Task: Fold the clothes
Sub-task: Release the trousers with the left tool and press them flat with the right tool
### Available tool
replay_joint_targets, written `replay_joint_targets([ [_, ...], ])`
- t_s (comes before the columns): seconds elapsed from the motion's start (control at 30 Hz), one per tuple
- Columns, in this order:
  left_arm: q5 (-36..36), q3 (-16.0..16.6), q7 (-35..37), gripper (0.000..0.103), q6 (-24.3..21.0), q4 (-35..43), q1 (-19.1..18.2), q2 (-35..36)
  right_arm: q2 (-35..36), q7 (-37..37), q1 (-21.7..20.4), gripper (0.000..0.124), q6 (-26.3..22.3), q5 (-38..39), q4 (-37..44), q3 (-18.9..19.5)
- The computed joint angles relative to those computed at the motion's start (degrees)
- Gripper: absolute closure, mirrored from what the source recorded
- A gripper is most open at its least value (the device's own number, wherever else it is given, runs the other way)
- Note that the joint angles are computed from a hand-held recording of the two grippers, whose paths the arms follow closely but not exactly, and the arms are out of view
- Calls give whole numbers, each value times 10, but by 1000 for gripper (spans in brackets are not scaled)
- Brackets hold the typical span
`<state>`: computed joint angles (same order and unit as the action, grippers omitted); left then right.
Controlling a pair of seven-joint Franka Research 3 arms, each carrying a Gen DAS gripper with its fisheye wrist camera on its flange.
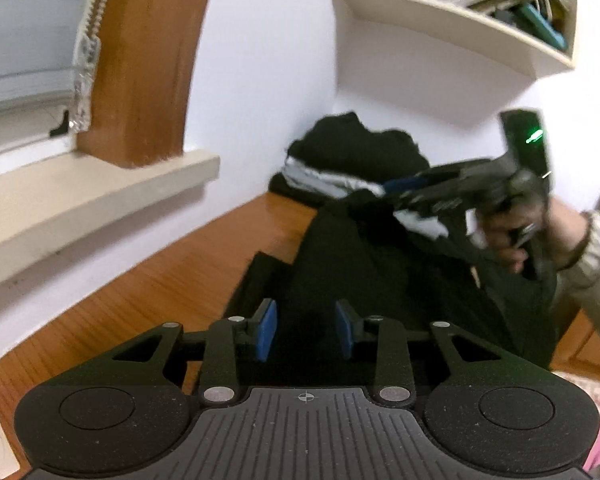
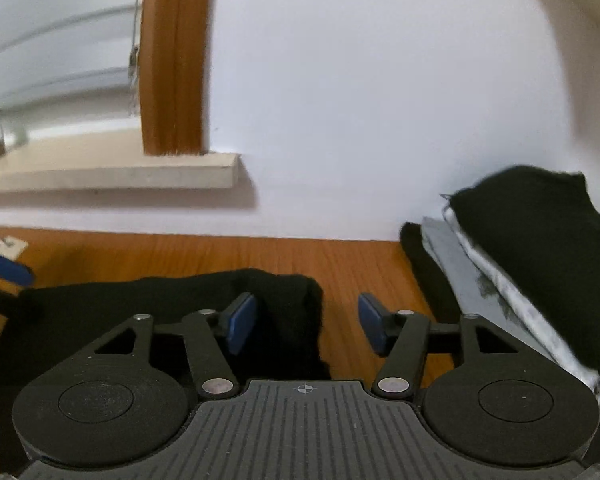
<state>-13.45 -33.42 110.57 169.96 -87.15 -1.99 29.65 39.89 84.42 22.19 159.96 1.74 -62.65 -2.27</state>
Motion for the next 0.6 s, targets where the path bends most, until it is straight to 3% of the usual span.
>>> replay_joint_targets([
  [0.07, 22, 36, -28, 66, -7, 8, -30, 5, -51, -18, -15, 67, 18, 17, -79, 18],
  [0.13, 35, 52, -44, 66, -15, 14, -42, 13, -93, -40, -33, 66, 24, 42, -145, 40],
  [0.2, 43, 60, -58, 66, -20, 17, -46, 19, -131, -48, -38, 66, 29, 54, -207, 40],
  [0.27, 51, 67, -69, 66, -22, 19, -49, 22, -162, -57, -47, 56, 32, 71, -261, 47],
  [0.4, 64, 75, -87, 66, -26, 21, -52, 26, -180, -63, -61, 54, 16, 102, -301, 53],
  [0.43, 67, 76, -91, 66, -27, 22, -52, 27, -180, -75, -73, 56, 14, 126, -303, 67],
  [0.5, 71, 79, -100, 65, -30, 24, -53, 29, -180, -109, -97, 82, 2, 178, -303, 95],
  [0.53, 73, 80, -102, 64, -31, 24, -52, 29, -184, -111, -93, 87, 1, 180, -306, 90],
  [0.6, 77, 84, -110, 64, -31, 22, -54, 27, -194, -75, -54, 91, 30, 119, -317, 45],
])
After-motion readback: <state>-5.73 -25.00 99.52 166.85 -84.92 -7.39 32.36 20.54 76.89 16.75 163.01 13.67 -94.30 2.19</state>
